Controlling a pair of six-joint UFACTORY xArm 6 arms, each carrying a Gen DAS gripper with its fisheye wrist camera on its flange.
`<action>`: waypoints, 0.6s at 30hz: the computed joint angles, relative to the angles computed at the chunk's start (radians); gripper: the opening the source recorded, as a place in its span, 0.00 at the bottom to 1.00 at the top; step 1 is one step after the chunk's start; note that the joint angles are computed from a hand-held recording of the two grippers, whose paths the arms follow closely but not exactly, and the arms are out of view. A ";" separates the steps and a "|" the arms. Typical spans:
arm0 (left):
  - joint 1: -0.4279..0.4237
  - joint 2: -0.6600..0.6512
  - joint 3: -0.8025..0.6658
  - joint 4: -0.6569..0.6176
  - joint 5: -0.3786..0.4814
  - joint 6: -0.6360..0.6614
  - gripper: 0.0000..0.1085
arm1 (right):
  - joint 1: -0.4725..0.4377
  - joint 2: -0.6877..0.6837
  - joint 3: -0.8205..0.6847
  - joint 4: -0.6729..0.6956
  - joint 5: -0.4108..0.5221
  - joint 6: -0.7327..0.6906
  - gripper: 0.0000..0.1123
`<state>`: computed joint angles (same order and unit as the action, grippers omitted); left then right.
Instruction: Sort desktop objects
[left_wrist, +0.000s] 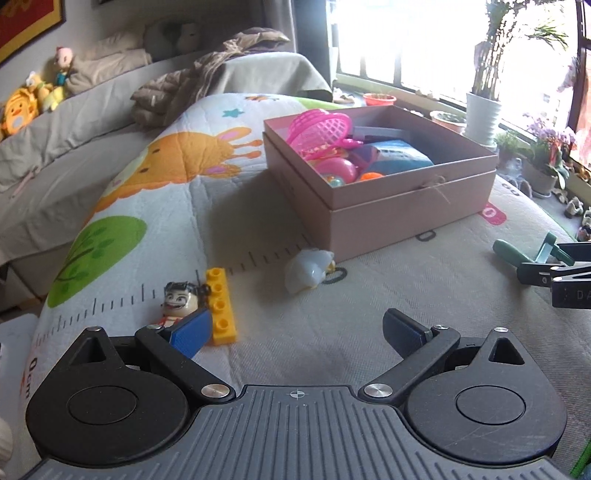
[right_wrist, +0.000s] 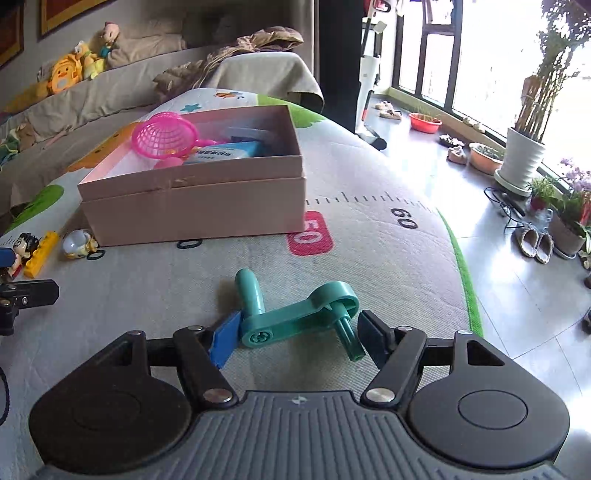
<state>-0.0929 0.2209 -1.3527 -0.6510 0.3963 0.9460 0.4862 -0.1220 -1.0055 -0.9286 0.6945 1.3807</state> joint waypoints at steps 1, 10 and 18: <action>-0.007 -0.001 0.007 -0.029 -0.024 0.028 0.93 | -0.001 -0.004 0.011 -0.022 -0.002 0.031 0.69; -0.028 0.123 -0.114 0.027 -0.088 -0.066 0.87 | 0.000 -0.009 0.033 -0.088 -0.019 0.101 0.78; -0.027 0.145 -0.148 -0.036 -0.016 0.026 0.39 | -0.001 0.008 0.013 -0.064 -0.033 0.040 0.73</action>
